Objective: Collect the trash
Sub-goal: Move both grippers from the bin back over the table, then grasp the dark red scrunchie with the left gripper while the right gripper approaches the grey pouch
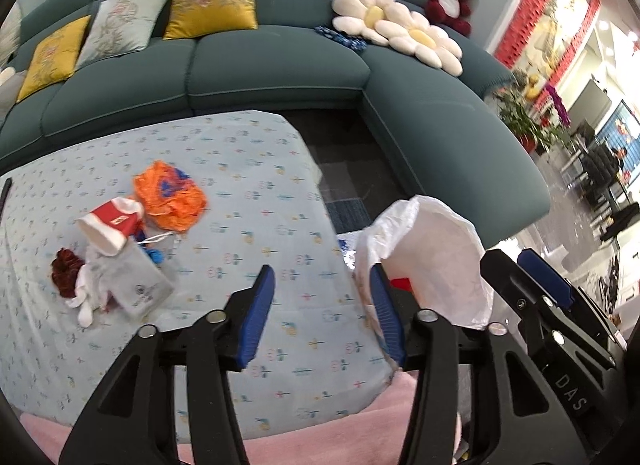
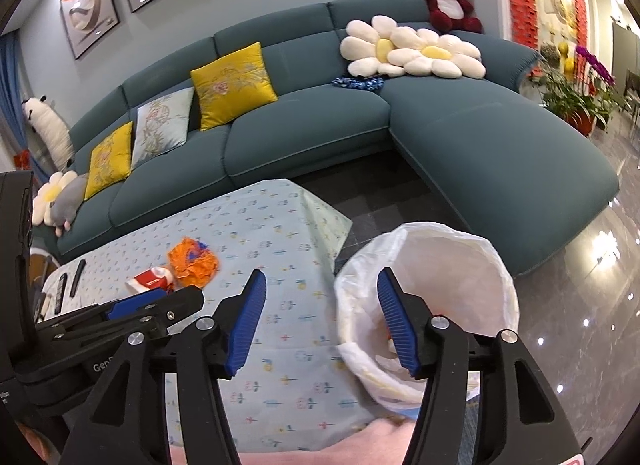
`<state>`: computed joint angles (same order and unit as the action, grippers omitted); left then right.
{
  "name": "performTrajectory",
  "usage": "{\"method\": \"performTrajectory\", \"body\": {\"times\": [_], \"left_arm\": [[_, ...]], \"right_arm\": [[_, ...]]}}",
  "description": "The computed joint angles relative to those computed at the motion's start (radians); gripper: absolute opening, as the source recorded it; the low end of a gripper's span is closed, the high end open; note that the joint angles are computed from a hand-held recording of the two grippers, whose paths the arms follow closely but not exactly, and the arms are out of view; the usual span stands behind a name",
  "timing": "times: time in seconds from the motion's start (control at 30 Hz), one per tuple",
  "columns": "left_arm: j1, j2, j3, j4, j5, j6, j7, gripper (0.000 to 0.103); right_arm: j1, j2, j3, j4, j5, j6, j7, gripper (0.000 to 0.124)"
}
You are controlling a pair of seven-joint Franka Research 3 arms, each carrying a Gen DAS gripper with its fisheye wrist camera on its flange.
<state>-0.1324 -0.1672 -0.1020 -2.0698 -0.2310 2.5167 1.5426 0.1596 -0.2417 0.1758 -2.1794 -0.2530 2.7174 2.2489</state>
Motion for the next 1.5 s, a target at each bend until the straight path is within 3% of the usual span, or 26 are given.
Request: {"method": "performTrajectory", "body": {"times": [0.4, 0.9, 1.2, 1.5], "left_arm": [[0.077, -0.075, 0.079, -0.092, 0.000, 0.001, 0.000, 0.056], [0.212, -0.083, 0.166, -0.163, -0.021, -0.014, 0.019, 0.058], [0.333, 0.031, 0.205, -0.123, -0.016, -0.040, 0.045, 0.058], [0.424, 0.227, 0.166, 0.031, -0.033, -0.096, 0.096, 0.058]], "right_arm": [[0.093, 0.095, 0.033, 0.112, -0.051, -0.050, 0.034, 0.062], [0.304, 0.319, 0.003, 0.328, -0.081, -0.139, 0.045, 0.063], [0.432, 0.515, -0.044, 0.506, -0.032, -0.212, -0.022, 0.063], [0.505, 0.721, -0.103, 0.729, 0.039, -0.318, -0.042, 0.063]]}}
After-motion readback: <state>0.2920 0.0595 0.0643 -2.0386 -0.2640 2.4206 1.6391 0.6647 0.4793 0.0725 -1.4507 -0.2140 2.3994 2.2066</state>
